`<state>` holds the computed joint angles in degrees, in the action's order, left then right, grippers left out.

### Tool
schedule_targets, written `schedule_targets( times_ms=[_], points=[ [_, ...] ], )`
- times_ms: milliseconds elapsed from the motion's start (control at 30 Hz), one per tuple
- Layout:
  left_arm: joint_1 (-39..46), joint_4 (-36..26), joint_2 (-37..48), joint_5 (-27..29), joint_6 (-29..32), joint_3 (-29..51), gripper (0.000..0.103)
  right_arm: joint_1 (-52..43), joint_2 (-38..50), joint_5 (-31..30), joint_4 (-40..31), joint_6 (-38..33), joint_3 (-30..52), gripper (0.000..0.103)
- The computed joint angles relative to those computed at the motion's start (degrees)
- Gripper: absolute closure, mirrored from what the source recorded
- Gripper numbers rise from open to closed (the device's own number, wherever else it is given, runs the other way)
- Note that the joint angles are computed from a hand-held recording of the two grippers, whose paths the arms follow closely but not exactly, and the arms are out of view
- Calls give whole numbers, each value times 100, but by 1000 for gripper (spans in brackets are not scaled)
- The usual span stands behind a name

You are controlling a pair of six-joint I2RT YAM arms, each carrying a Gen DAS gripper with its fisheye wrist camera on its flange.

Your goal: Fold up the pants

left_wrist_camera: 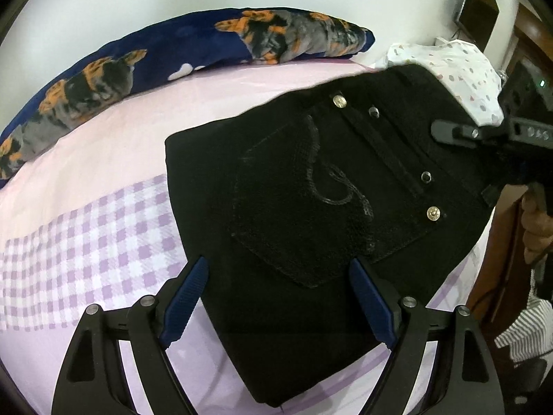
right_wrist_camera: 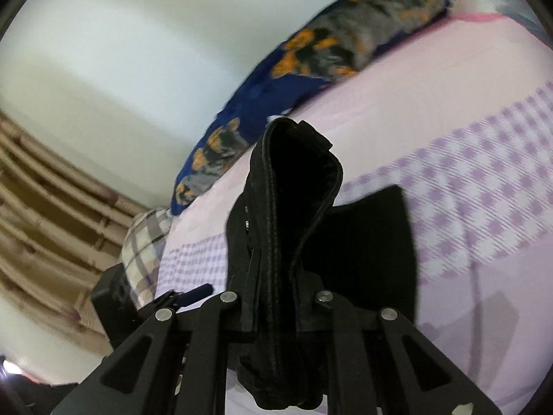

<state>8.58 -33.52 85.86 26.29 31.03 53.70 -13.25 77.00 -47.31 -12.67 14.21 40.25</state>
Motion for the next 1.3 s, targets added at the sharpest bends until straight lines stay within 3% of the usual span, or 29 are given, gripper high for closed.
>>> schedule_targets(
  times_ms=[167,300,433,600,633,967,1300],
  points=[
    [-355,209,72,-256,-36,-234,19,-274,527,742,109,-324,-317,91],
    [-741,790,-26,-875,-5,-703,19,-347,746,658,399,-236,-454,91],
    [-684,760,66,-765,-14,-660,19,-280,685,871,311,-420,-422,88],
    [-677,838,48,-770,-39,-718,19,-133,559,1079,463,-135,-523,81],
    [-676,852,49,-773,-39,-722,19,-64,539,1176,485,-61,-519,75],
    [-599,832,-241,-778,-10,-914,19,-39,-41,1624,112,-319,-789,58],
    [-3,271,-589,-375,703,-1078,18,-242,-275,1546,-100,-358,-988,47]
  ],
)
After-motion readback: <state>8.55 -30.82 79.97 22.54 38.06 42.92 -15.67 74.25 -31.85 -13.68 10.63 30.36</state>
